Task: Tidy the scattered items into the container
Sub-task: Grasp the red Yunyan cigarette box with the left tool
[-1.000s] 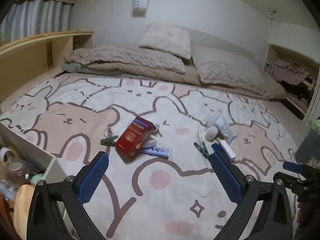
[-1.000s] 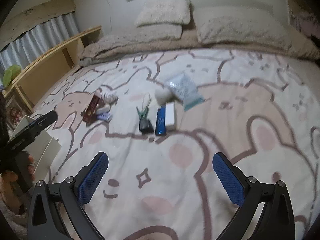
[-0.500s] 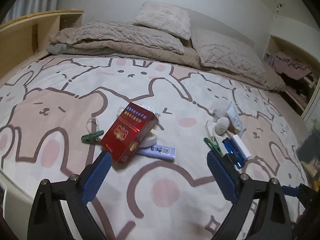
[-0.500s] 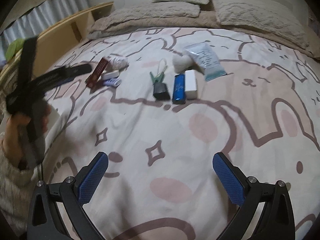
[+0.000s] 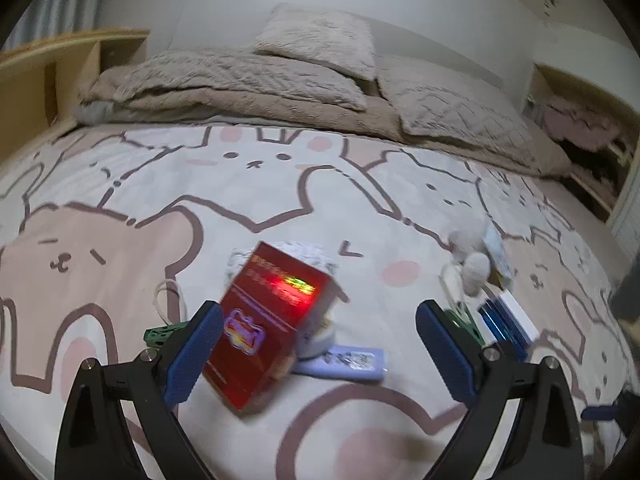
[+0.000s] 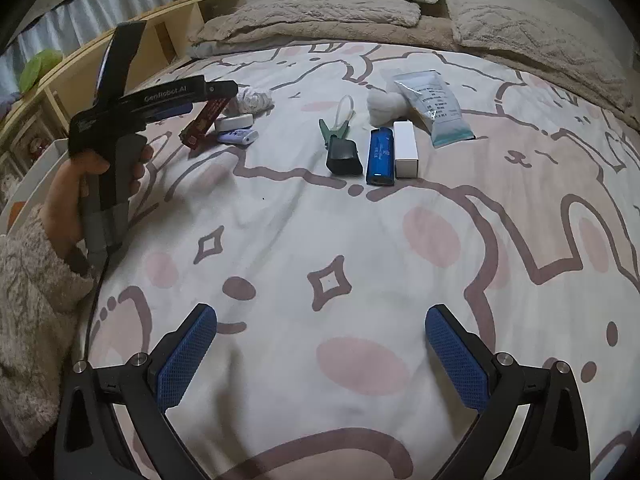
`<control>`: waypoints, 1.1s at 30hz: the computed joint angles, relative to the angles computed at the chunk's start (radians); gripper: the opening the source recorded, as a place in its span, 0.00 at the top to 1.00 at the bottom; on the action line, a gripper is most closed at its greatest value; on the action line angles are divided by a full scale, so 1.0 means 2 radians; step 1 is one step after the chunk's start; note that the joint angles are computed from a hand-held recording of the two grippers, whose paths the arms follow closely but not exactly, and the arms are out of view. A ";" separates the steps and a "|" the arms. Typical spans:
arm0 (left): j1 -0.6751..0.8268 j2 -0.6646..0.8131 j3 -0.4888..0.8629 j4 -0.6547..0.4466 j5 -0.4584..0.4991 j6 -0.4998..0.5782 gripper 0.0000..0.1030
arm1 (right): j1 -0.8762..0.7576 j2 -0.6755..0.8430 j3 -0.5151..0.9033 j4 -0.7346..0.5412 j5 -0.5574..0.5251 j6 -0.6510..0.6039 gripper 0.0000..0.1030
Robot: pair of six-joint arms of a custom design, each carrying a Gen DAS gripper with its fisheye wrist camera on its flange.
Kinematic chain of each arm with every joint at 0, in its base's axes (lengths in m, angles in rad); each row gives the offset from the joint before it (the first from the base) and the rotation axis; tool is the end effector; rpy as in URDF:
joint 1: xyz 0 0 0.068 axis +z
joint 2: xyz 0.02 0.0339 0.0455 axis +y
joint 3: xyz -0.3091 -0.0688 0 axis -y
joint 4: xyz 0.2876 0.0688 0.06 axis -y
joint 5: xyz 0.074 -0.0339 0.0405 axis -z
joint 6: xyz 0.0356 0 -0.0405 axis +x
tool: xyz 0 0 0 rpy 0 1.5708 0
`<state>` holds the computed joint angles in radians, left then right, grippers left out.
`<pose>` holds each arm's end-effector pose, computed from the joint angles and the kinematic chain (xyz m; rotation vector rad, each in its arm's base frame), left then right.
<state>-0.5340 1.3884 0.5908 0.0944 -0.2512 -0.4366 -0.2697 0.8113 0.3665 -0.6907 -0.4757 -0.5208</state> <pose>0.2546 -0.1402 0.1834 -0.0220 2.2582 -0.2354 0.1365 -0.0208 0.1723 -0.4534 2.5043 0.3522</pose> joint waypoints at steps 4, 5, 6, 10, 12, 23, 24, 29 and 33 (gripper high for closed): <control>0.024 0.013 -0.004 0.011 0.021 -0.002 0.05 | -0.004 0.018 -0.007 0.017 0.001 -0.002 0.00; 0.026 0.018 -0.004 0.013 0.026 -0.002 0.05 | -0.005 0.024 -0.008 0.022 0.002 -0.003 0.00; 0.028 0.022 -0.004 0.016 0.031 -0.002 0.05 | -0.005 0.031 -0.011 0.028 0.004 -0.002 0.00; 0.019 0.032 -0.004 0.026 0.024 0.003 0.16 | 0.023 0.002 -0.031 0.045 0.034 0.001 0.00; 0.016 0.027 -0.006 0.026 0.017 0.003 0.33 | 0.028 -0.004 -0.036 0.049 0.040 0.002 0.00; -0.018 0.024 0.006 -0.005 -0.039 0.022 0.58 | 0.007 0.003 -0.044 0.062 0.017 -0.007 0.00; -0.019 0.022 0.006 -0.008 -0.040 0.023 0.61 | 0.007 0.002 -0.044 0.063 0.016 -0.007 0.00; -0.014 0.005 0.008 -0.027 0.001 0.025 0.78 | 0.005 0.000 -0.047 0.065 0.009 -0.006 0.00; -0.007 -0.005 0.019 -0.051 0.077 0.046 0.85 | 0.007 -0.001 -0.048 0.066 0.009 -0.003 0.00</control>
<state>-0.5488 1.3783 0.6288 -0.0084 -0.0970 -0.3451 -0.2558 0.8088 0.2705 -0.5593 -0.4574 -0.5263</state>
